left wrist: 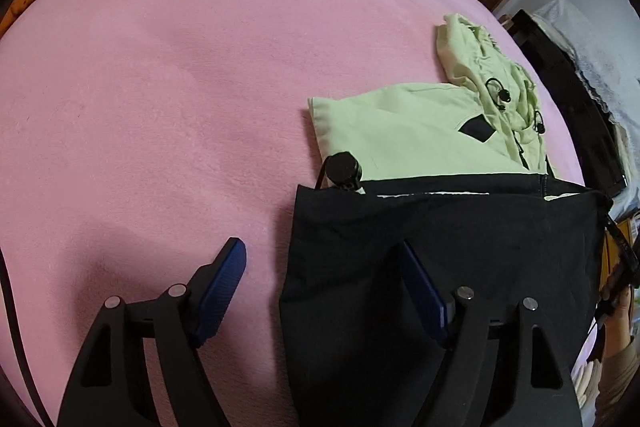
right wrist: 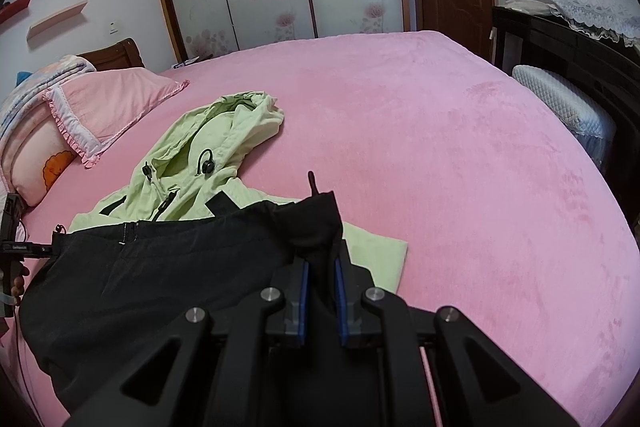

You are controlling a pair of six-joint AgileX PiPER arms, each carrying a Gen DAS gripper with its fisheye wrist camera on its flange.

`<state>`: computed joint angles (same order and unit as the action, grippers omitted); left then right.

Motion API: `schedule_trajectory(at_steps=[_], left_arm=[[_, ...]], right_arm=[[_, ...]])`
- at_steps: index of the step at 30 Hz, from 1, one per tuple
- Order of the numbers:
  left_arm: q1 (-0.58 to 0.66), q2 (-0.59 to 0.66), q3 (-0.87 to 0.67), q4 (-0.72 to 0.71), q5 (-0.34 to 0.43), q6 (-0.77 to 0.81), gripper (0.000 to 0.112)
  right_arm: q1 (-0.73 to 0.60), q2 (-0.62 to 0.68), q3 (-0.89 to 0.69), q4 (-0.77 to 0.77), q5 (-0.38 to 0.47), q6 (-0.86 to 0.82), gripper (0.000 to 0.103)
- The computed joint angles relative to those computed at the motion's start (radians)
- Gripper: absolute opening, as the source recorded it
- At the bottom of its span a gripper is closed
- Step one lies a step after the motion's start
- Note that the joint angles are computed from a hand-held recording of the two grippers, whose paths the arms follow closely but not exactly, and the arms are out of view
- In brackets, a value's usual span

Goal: Fold large clothes
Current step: 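Fold the black bundle further toward the hood with both grippers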

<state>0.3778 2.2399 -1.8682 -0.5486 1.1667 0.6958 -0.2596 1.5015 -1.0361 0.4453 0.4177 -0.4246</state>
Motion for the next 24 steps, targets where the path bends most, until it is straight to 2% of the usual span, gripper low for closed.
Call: schedule_trajectory(at_steps=[2,4,5,6,7,8,11,13,17,21,24], left_arm=[[0.008,0.01,-0.013,-0.029,0.021,0.018,0.075],[0.01,0.014,-0.015,-0.062,0.037,0.046,0.03],[0.004,-0.009,0.016,-0.058,0.001,0.057,0.027],[-0.001,-0.035,0.054,-0.062,-0.035,0.08,0.014],[-0.007,-0.073,0.105,-0.07,-0.084,0.11,0.01],[-0.018,-0.125,0.172,-0.075,-0.155,0.14,0.009],[-0.049,-0.237,0.279,-0.053,-0.279,0.135,0.007],[-0.081,-0.296,0.303,-0.008,-0.324,0.087,0.007],[-0.116,-0.359,0.274,0.015,-0.358,0.047,0.006],[-0.201,-0.297,0.126,0.152,-0.385,-0.132,0.007],[-0.274,-0.208,0.021,0.323,-0.416,-0.297,0.007]], right_arm=[[0.001,0.001,0.001,-0.005,-0.001,0.006,0.01],[0.002,0.002,0.003,-0.011,-0.002,0.016,0.01],[0.004,0.002,0.007,-0.021,-0.005,0.031,0.01],[0.004,0.002,0.007,-0.027,-0.006,0.039,0.01],[0.004,0.001,0.01,-0.02,-0.007,0.037,0.01],[0.001,-0.005,0.018,0.003,-0.008,0.02,0.01],[0.011,-0.036,0.044,-0.002,-0.027,0.034,0.01],[0.018,-0.069,0.062,-0.004,-0.041,0.045,0.01],[0.027,-0.107,0.054,-0.071,-0.058,0.132,0.01],[0.027,-0.069,-0.005,-0.195,-0.08,0.295,0.01],[0.032,0.004,-0.065,-0.248,-0.086,0.371,0.01]])
